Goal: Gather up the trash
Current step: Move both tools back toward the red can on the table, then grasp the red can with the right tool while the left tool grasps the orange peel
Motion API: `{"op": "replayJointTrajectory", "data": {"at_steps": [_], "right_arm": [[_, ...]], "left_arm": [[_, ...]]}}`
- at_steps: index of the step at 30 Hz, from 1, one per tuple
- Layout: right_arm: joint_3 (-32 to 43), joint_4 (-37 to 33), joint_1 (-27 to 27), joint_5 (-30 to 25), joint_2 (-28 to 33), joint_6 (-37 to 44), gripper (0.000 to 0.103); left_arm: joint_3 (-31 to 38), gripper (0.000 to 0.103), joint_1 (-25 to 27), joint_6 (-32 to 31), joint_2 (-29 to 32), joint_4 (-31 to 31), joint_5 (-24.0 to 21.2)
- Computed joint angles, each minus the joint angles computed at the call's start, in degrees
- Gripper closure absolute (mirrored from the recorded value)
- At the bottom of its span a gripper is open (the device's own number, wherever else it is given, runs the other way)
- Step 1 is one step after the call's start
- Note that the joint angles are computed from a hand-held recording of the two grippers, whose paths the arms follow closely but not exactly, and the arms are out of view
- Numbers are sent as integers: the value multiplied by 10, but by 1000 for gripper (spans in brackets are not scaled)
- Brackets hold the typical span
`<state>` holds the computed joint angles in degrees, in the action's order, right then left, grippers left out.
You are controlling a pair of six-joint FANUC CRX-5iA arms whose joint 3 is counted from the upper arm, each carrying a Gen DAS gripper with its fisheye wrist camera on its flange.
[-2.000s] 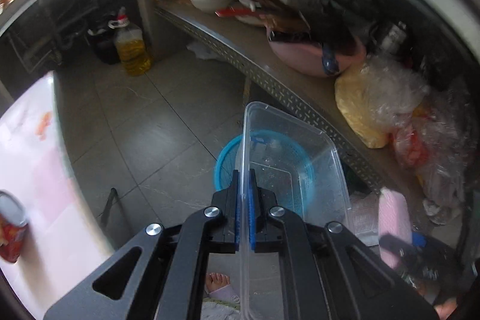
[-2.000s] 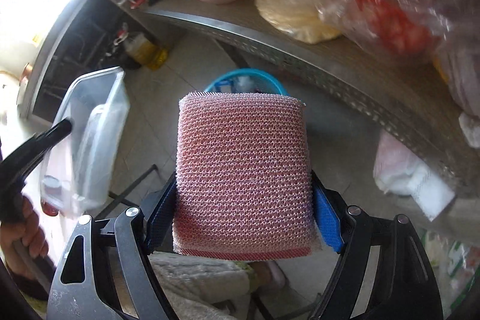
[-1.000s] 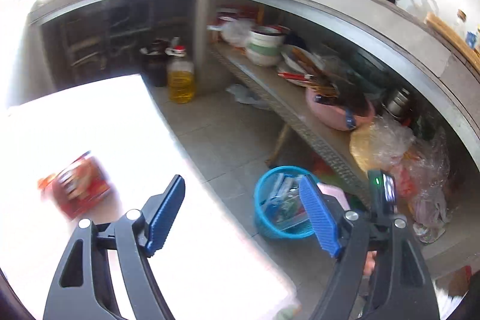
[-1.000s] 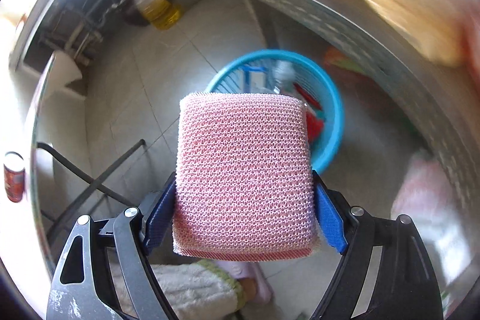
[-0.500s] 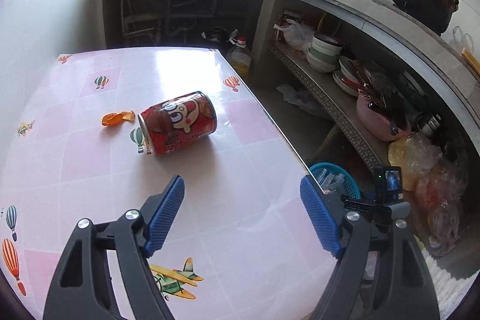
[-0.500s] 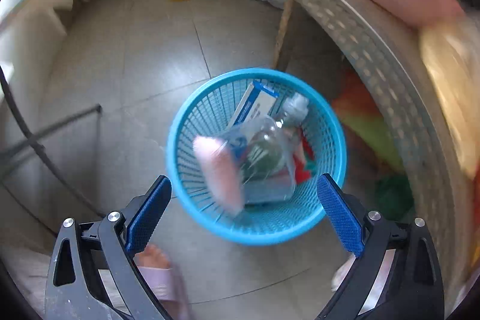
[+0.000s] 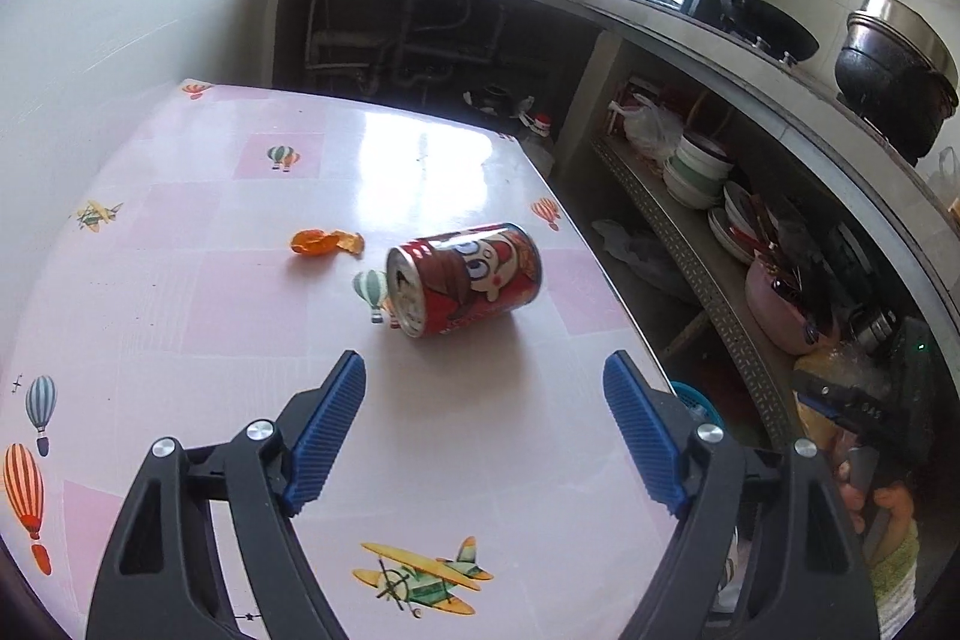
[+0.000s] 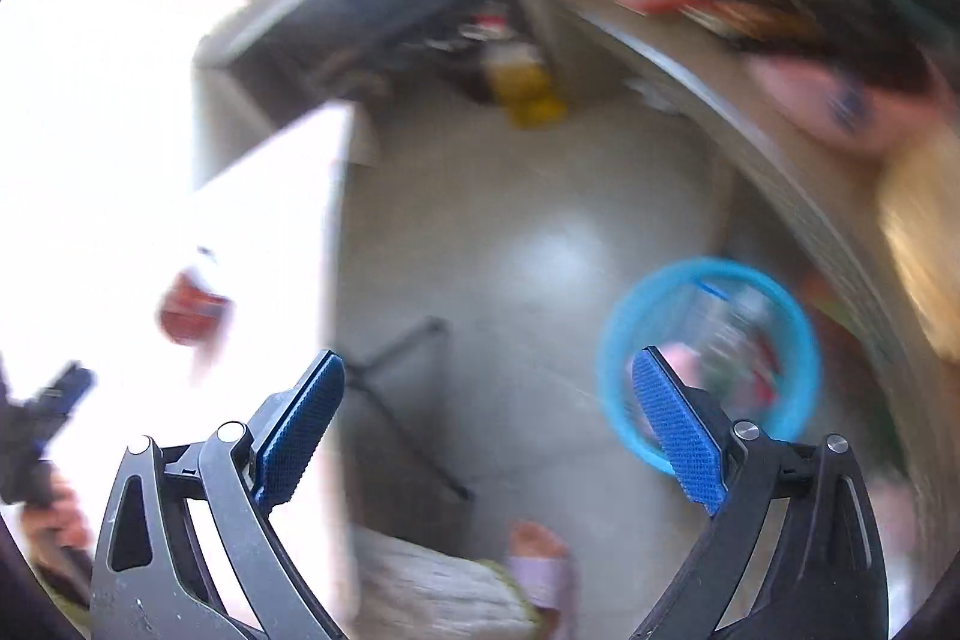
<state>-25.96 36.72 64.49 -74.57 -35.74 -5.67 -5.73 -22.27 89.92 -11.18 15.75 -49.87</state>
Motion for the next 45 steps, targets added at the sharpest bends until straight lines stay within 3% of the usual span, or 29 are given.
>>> {"op": "replayJointTrajectory", "data": {"at_steps": [4, 9, 12, 14, 18, 23, 26, 30, 32, 35, 40, 45], "right_arm": [[91, -46, -60, 109, 103, 153, 10], [211, -99, -98, 155, 239, 297, 8], [309, -155, -125, 128, 330, 383, 8], [389, -216, -149, 72, 393, 444, 8], [446, -249, -165, 45, 448, 482, 8], [444, -231, -162, 37, 457, 475, 8], [432, -242, -161, 45, 447, 464, 16], [419, -233, -161, 49, 438, 450, 16], [413, -259, -169, 62, 427, 447, 16], [387, -343, -196, 107, 388, 448, 17], [336, -559, -268, 176, 320, 478, 16], [268, -758, -340, 210, 259, 513, 16]], "left_arm": [[-9, 24, 23, 25, -11, -10, 1], [-20, 24, 53, 53, -24, -25, -14], [-30, 24, 72, 64, -37, -32, -20], [-37, 24, 83, 71, -44, -31, -23], [-54, 24, 105, 70, -59, -18, -28], [-71, 24, 114, 65, -70, -9, -29], [-85, 24, 119, 53, -73, 11, -24], [-96, 24, 124, 36, -73, 33, -18], [-103, 24, 129, 26, -76, 45, -16], [-117, 24, 134, 5, -83, 66, -8], [-150, 24, 135, -75, -92, 130, 3], [-166, 24, 106, -146, -85, 190, 9]]}}
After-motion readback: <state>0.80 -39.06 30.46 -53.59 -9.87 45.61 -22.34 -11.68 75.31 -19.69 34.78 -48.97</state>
